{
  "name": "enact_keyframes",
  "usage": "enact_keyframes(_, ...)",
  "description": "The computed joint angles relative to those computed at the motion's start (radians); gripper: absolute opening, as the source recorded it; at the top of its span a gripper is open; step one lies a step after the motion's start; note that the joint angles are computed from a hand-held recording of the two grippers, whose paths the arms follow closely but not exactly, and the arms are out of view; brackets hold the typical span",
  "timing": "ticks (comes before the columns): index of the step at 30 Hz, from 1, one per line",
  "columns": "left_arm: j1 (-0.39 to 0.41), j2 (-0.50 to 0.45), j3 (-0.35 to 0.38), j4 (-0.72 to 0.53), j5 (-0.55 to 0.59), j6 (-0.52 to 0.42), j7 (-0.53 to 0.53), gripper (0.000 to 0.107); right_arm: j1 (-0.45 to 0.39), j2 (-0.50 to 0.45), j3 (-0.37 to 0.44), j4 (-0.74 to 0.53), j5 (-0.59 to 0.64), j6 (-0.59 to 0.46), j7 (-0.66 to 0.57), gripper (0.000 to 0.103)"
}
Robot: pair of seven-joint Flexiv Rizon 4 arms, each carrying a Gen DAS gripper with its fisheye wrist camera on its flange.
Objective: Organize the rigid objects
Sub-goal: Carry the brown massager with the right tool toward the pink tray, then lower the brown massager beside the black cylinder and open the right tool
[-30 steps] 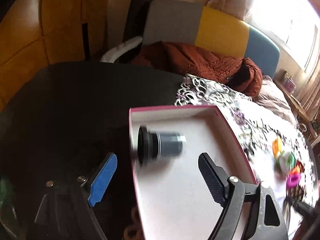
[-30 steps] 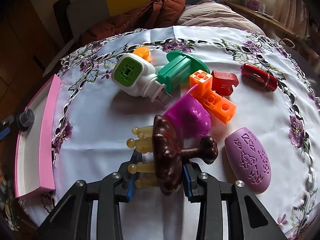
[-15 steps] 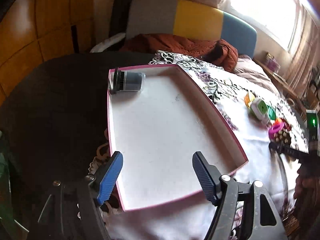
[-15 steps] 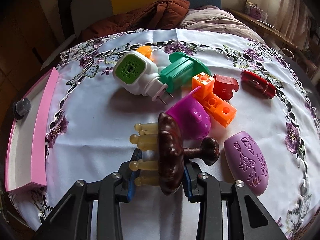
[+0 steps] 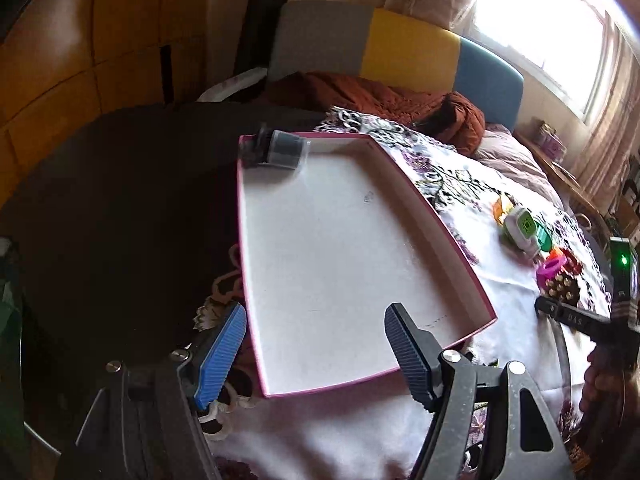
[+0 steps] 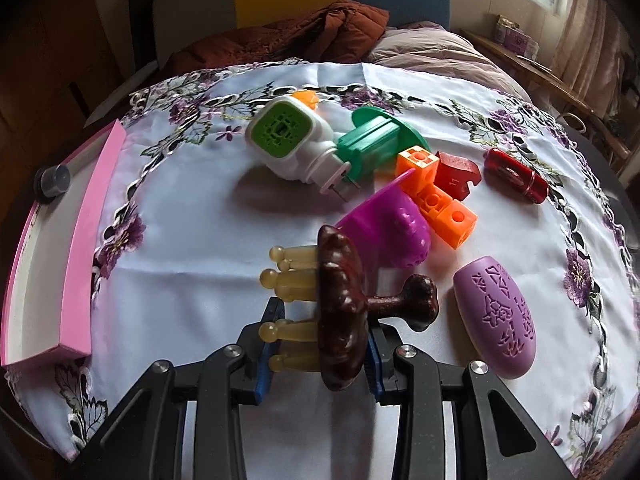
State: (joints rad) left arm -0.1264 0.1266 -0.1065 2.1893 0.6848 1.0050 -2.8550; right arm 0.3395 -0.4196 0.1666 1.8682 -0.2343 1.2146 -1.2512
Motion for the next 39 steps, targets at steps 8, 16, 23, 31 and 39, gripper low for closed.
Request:
enact_keyframes(8,0.008,0.028,-0.005,0.019,0.007,-0.007,-0.012,0.073,0.005,0.022,0.05,0.0,0.044,-0.018,-0.062,0.036)
enact_keyframes(16,0.021,0.036,-0.005,0.039,-0.011,0.01,-0.011,0.073,0.004,0.027,0.128,-0.062,0.143,-0.029,-0.183,0.037)
enact_keyframes(23,0.034,0.049,-0.003,0.059,-0.029,0.012,-0.012,0.073,0.022,-0.007,0.213,-0.173,0.268,-0.091,-0.359,0.037)
enact_keyframes(31,0.055,0.071,0.001,0.089,-0.053,0.013,-0.01,0.073,0.117,-0.081,0.214,-0.293,0.3,-0.188,-0.461,0.037)
enact_keyframes(39,0.091,0.107,0.006,0.136,-0.084,0.017,-0.011,0.073,0.203,-0.188,0.198,-0.467,0.301,-0.291,-0.443,0.037)
